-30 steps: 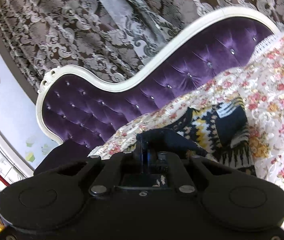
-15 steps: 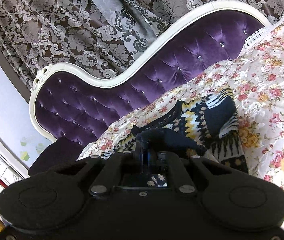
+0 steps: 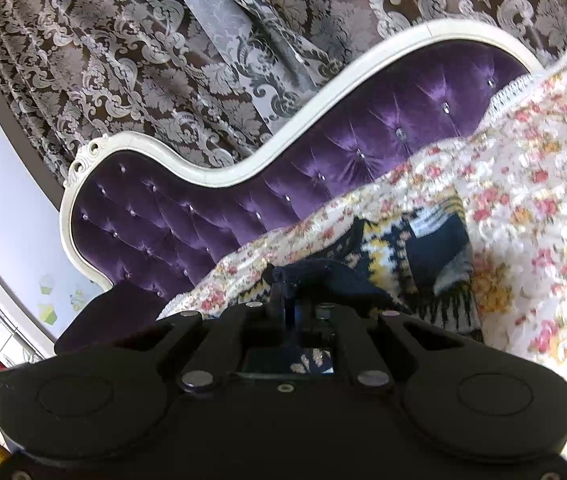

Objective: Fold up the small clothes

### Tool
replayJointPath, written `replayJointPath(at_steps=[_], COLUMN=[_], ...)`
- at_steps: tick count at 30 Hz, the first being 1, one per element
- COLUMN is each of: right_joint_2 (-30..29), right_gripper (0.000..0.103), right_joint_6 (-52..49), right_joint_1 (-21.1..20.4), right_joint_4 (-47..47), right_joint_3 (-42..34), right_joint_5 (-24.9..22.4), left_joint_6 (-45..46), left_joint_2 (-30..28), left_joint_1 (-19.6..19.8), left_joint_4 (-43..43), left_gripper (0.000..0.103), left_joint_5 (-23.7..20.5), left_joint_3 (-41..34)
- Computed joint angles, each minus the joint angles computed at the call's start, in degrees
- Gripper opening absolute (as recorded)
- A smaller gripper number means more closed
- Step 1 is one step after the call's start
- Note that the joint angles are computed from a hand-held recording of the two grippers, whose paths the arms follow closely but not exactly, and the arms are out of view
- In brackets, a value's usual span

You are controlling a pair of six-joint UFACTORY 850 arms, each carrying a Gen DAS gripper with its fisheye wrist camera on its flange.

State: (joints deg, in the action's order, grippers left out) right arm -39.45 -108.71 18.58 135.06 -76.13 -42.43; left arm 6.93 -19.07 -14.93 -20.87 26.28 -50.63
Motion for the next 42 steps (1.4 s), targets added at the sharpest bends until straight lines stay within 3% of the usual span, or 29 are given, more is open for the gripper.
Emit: replayJointPath(at_steps=[6,14,19,24,29,32,34,35,36,40,42], right_joint_2=[-4.18,-15.08,-23.34,-30.64,-34.64,-36.42,-37.60,-37.84,-37.86,-39.38,-38.07], right_gripper=[0.012,0.012,0.012,0.013,0.013,0.020,0.022,0.022,0.027,0.068,0.081], right_joint_6=[-1.20,1.74,13.08,31.42,47.62,56.73,58.93,58.57,56.92,51.40,47.17], right_joint_1=[0.53,1.20,1.65,2.06,2.21,2.35,1.96,1.77,1.55,0.51,0.70], right_joint_4=[1.01,-2.60,-13.41,-30.92,-45.82,-54.47,-55.41,-54.37,-52.16,-44.77,-41.55], right_joint_3=[-7.87,-25.16,-37.69,-48.68,-54.41,-57.08,-58.59,-58.80,-58.59,-60.46,-58.72], right_joint_5=[1.86,8.97,15.80,20.91,23.01,24.42,23.13,22.53,21.71,15.89,16.67], left_joint_6=[4.51,13.07,16.27,25.03,40.00,52.84,56.66,57.00,56.63,52.18,50.37], left_joint_2=[-2.77,-11.60,-17.99,-22.48,-25.61,-27.25,-27.78,-27.84,-27.79,-26.93,-26.10], left_joint_1=[1.58,3.72,5.24,5.75,5.76,5.89,6.04,6.17,6.22,6.90,7.03], left_joint_4=[-4.23,-12.40,-18.64,-27.94,-43.23,-54.99,-59.16,-59.84,-59.93,-56.90,-55.50], left_gripper=[0.004,0.004,0.004,0.005,0.008,0.010,0.011,0.018,0.027,0.035,0.036], left_joint_5=[3.82,1.56,-4.04,-7.05,-8.84,-9.44,-8.91,-8.92,-8.60,-8.87,-8.63], left_joint_3=[-5.45,-16.65,-23.97,-28.68,-32.41,-34.64,-34.98,-34.86,-34.60,-33.04,-32.09])
